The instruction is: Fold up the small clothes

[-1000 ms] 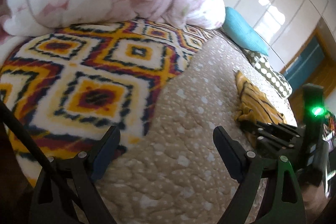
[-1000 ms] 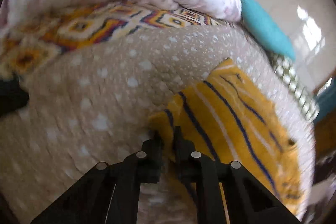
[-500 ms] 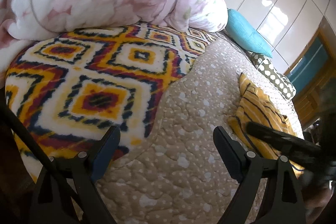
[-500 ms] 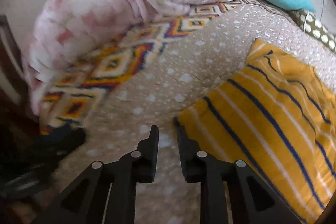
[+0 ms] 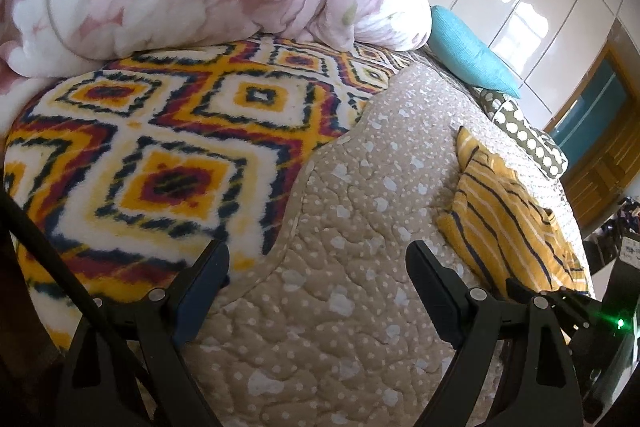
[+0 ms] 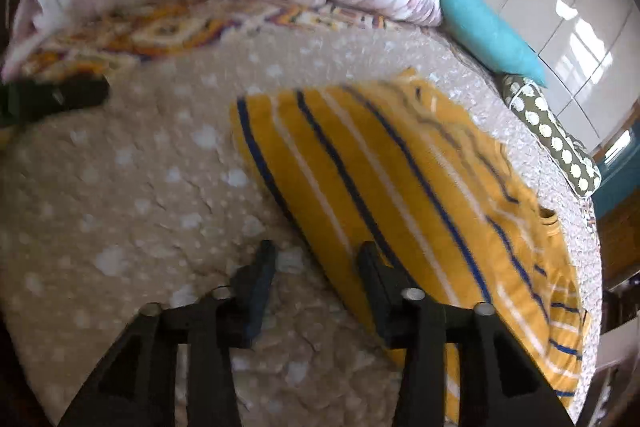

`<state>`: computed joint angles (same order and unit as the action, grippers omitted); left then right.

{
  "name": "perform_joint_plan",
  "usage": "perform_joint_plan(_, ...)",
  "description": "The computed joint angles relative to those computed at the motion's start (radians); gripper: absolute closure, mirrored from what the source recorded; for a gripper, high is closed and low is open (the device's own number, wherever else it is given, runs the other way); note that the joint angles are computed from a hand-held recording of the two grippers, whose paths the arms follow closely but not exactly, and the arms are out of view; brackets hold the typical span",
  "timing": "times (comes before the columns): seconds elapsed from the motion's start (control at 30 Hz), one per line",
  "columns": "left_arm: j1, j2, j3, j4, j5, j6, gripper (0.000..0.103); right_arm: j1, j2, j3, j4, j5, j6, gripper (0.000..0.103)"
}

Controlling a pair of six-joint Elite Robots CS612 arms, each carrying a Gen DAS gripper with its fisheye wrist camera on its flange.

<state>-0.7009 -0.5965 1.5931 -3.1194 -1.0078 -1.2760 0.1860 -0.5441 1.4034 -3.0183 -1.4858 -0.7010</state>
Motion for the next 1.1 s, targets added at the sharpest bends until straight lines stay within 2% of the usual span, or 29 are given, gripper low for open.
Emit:
perform_joint_plan(0.07, 0.001, 0.0, 0.0, -0.003, 0.0, 0.0, 0.014, -0.004, 0.0, -0.012, 0.038, 0.018, 0.046, 0.089)
perform_joint_plan(0.13, 0.001, 0.001, -0.002, -0.006, -0.001, 0.008, 0.014, -0.017, -0.021, -0.019, 0.149, 0.085, 0.089, 0.101)
perform_joint_plan(0.17, 0.001, 0.002, -0.004, -0.007, -0.004, 0.015, 0.014, -0.028, -0.039, -0.013, 0.239, 0.172, 0.086, 0.102)
perform_joint_plan(0.2, 0.001, 0.003, -0.006, -0.008, -0.005, 0.02, 0.014, -0.033, -0.05, -0.003, 0.287, 0.22, 0.072, 0.101)
perform_joint_plan(0.23, 0.001, 0.003, -0.007, -0.006, -0.006, 0.025, 0.014, -0.029, -0.06, 0.016, 0.293, 0.226, 0.036, 0.101)
perform_joint_plan(0.3, 0.0, 0.003, -0.007, -0.004, -0.004, 0.028, 0.014, -0.014, -0.078, 0.072, 0.199, 0.18, -0.043, 0.101)
perform_joint_plan(0.37, -0.002, 0.003, -0.007, -0.003, 0.0, 0.028, 0.014, -0.02, -0.082, 0.082, 0.177, 0.201, -0.025, 0.101)
perform_joint_plan(0.43, -0.003, 0.004, -0.009, 0.002, 0.005, 0.031, 0.014, -0.029, -0.075, 0.073, 0.124, 0.198, 0.053, 0.1)
perform_joint_plan(0.53, -0.006, 0.006, -0.018, 0.017, 0.008, 0.049, 0.014, -0.051, -0.051, 0.035, 0.031, 0.161, 0.234, 0.097)
perform_joint_plan(0.6, -0.007, 0.008, -0.024, 0.026, 0.005, 0.063, 0.013, -0.069, -0.032, 0.004, 0.001, 0.095, 0.352, 0.094)
perform_joint_plan(0.63, -0.008, 0.008, -0.027, 0.034, 0.007, 0.069, 0.012, -0.073, -0.029, -0.004, 0.011, 0.073, 0.38, 0.094)
perform_joint_plan(0.7, -0.009, 0.009, -0.032, 0.048, 0.007, 0.078, 0.011, -0.097, -0.019, -0.02, 0.055, 0.03, 0.446, 0.094)
perform_joint_plan(0.73, -0.008, 0.01, -0.035, 0.055, 0.005, 0.08, 0.01, -0.113, -0.02, -0.017, 0.063, 0.031, 0.478, 0.094)
perform_joint_plan(0.8, -0.007, 0.012, -0.041, 0.072, -0.003, 0.08, 0.009, -0.153, -0.032, 0.014, 0.038, 0.086, 0.541, 0.094)
perform_joint_plan(0.83, -0.006, 0.014, -0.046, 0.085, -0.003, 0.079, 0.009, -0.17, -0.041, 0.032, 0.025, 0.09, 0.566, 0.094)
perform_joint_plan(0.9, -0.008, 0.016, -0.055, 0.115, 0.004, 0.083, 0.008, -0.208, -0.063, 0.077, -0.021, 0.065, 0.616, 0.097)
perform_joint_plan(0.93, -0.01, 0.017, -0.06, 0.129, 0.009, 0.086, 0.008, -0.226, -0.072, 0.096, -0.037, 0.075, 0.63, 0.095)
perform_joint_plan(1.0, -0.012, 0.019, -0.071, 0.163, 0.019, 0.09, 0.007, -0.247, -0.085, 0.125, -0.07, 0.006, 0.666, 0.096)
perform_joint_plan(1.03, -0.013, 0.021, -0.078, 0.183, 0.025, 0.091, 0.006, -0.261, -0.09, 0.141, -0.09, -0.001, 0.679, 0.096)
perform_joint_plan(1.1, -0.016, 0.024, -0.093, 0.23, 0.041, 0.091, 0.006, -0.294, -0.106, 0.174, -0.113, 0.035, 0.717, 0.096)
